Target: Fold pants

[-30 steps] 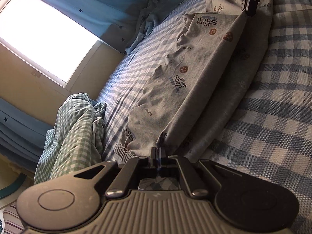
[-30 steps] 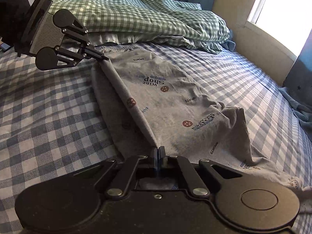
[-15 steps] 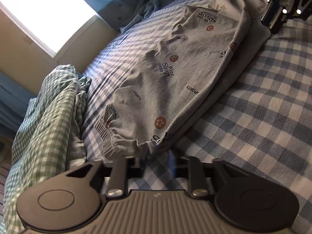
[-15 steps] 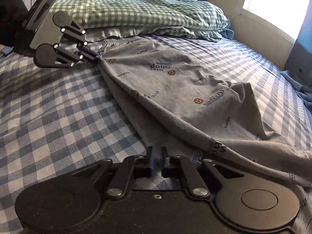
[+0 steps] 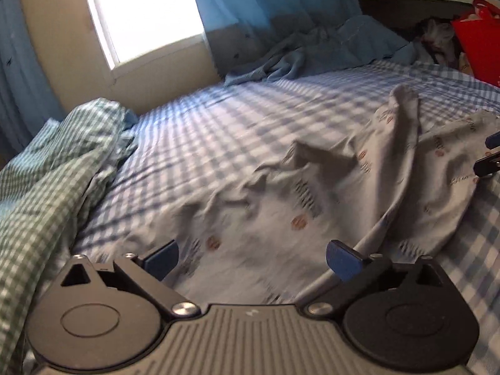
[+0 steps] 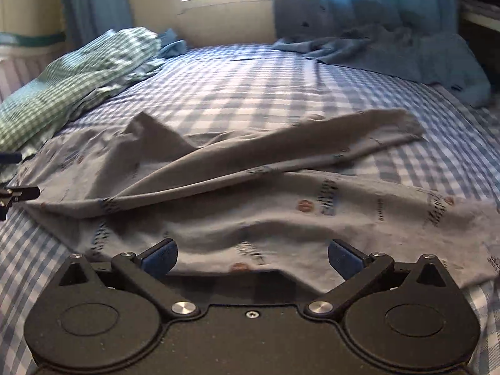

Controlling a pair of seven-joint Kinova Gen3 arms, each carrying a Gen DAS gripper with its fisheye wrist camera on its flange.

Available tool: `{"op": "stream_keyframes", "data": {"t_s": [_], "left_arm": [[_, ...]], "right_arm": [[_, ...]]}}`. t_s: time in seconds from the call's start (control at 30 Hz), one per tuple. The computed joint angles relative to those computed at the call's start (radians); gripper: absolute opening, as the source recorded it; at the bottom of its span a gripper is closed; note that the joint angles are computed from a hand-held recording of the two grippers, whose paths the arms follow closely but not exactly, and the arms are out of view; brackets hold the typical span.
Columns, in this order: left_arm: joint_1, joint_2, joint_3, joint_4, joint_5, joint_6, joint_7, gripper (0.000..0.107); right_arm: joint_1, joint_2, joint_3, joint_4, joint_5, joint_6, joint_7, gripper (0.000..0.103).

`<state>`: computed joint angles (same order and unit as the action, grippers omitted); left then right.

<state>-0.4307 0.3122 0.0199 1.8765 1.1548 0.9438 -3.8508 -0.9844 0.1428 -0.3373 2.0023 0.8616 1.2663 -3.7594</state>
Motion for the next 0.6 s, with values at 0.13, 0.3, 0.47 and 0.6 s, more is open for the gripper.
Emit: {"op": "stream_keyframes", "data": {"t_s": [0.13, 0.3, 0.47, 0.6], "left_arm": [[0.088, -0.107, 0.103, 0.156, 0.096, -0.135, -0.163, 0.102], [0.32, -0.172, 0.091, 0.289, 0.259, -0.339, -0.366, 0.1], [0.457, -0.169, 0.086, 0.317, 0.269, -0.462, -0.446, 0.077], [0.586, -0.141, 0.053, 0.297, 0.172, -0.606, -0.293, 0.032]], "right_arm": [[0.046, -0.153, 0.003, 0.151, -0.018, -0.053, -0.086, 0.102], [0.071, -0.373, 0.18, 0.262, -0.061, -0.241, 0.004, 0.102], [0.276, -0.502, 0.209, 0.322, -0.092, -0.408, 0.162, 0.102], [0.314, -0.573, 0.331, 0.415, 0.037, -0.558, 0.165, 0.086]]}}
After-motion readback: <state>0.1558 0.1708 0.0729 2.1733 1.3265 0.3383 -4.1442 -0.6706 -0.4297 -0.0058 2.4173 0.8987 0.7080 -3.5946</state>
